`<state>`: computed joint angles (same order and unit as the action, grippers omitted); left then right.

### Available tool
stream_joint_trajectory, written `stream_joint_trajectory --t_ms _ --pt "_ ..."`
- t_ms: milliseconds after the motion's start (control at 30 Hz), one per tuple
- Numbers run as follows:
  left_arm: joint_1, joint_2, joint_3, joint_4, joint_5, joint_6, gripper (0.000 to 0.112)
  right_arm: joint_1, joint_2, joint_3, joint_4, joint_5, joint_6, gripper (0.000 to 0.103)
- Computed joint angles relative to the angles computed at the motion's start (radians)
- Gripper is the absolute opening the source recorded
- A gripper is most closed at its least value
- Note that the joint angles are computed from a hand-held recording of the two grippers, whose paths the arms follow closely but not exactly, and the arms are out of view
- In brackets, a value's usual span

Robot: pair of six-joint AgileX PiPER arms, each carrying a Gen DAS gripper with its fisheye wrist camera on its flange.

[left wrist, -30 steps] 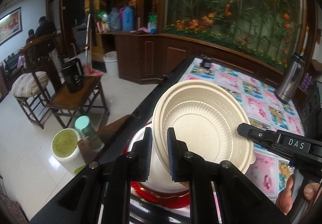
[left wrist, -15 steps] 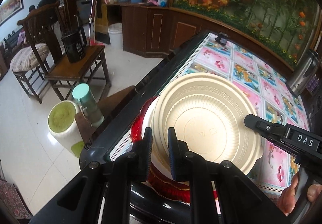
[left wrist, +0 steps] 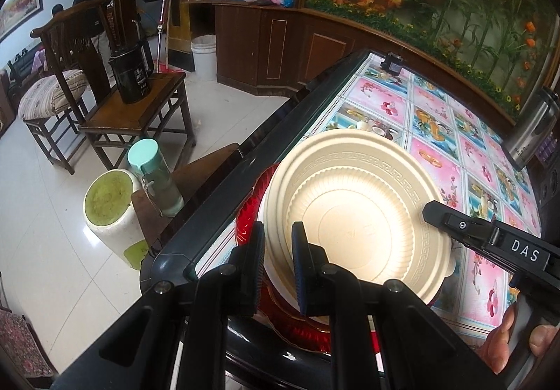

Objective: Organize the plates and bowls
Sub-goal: 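Carry the beige bowl over the red plate stack and lower it on top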

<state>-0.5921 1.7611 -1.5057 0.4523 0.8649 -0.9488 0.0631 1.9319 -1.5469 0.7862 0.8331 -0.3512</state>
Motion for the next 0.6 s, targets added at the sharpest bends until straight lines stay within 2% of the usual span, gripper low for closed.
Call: stream_joint_trajectory --t_ms 600 --pt "-0.028 0.012 -0.01 0.094 0.033 -0.039 0.015 -0.002 0.01 -0.009 0.009 0.011 0.004 0.012"
